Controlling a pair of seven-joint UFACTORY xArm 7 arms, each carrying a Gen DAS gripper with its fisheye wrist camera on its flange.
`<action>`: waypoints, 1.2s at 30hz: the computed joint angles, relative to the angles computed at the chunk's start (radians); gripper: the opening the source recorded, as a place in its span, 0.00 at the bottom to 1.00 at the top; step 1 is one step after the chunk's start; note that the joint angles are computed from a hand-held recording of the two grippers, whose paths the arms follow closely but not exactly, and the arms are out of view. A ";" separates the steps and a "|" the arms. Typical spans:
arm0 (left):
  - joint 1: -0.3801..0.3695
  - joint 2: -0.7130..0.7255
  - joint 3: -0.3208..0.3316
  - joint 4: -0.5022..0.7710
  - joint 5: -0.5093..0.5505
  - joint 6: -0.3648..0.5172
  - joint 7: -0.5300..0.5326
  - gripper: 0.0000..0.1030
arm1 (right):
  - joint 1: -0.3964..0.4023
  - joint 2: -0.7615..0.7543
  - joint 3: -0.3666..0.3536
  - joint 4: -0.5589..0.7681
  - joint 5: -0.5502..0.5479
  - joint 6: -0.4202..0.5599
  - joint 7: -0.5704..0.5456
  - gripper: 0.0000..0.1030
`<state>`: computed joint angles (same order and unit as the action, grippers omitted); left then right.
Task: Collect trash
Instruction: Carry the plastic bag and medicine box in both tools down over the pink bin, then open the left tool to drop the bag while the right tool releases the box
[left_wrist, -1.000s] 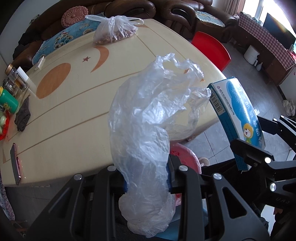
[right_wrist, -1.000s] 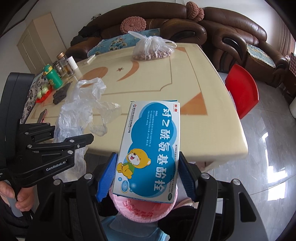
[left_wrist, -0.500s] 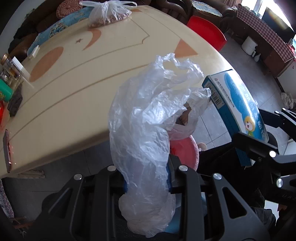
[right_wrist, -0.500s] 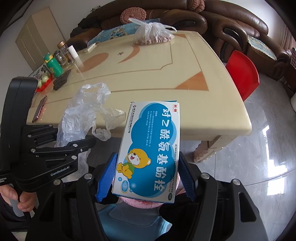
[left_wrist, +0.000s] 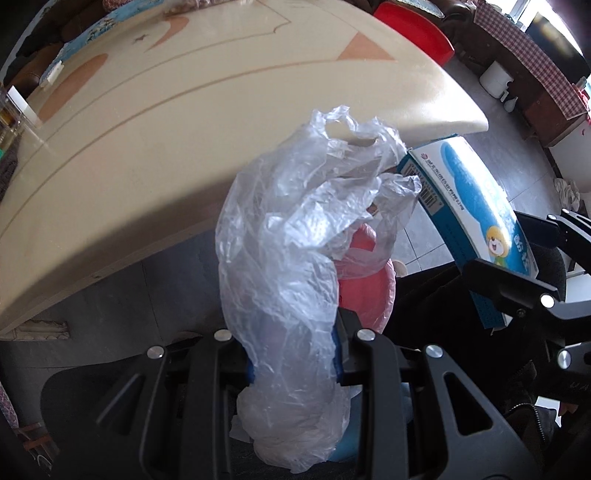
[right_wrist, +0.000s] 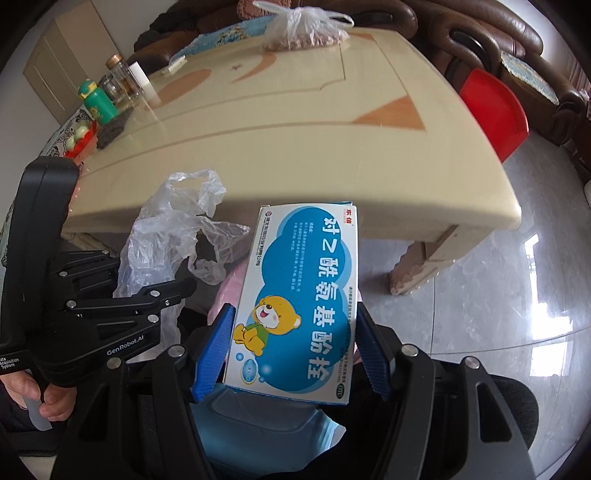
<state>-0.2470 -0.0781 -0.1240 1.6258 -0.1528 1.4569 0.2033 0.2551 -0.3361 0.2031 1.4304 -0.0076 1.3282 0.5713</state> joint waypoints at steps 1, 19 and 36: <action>0.001 0.001 0.001 -0.012 -0.003 -0.004 -0.001 0.28 | 0.001 -0.004 -0.004 -0.015 0.007 -0.005 -0.002 0.61; -0.012 0.140 -0.006 -0.043 -0.022 0.016 -0.033 0.28 | 0.009 0.032 -0.054 -0.210 0.136 -0.093 -0.056 0.61; -0.004 0.306 -0.001 -0.010 -0.042 0.040 -0.142 0.28 | -0.004 0.151 -0.087 -0.309 0.237 -0.159 -0.155 0.61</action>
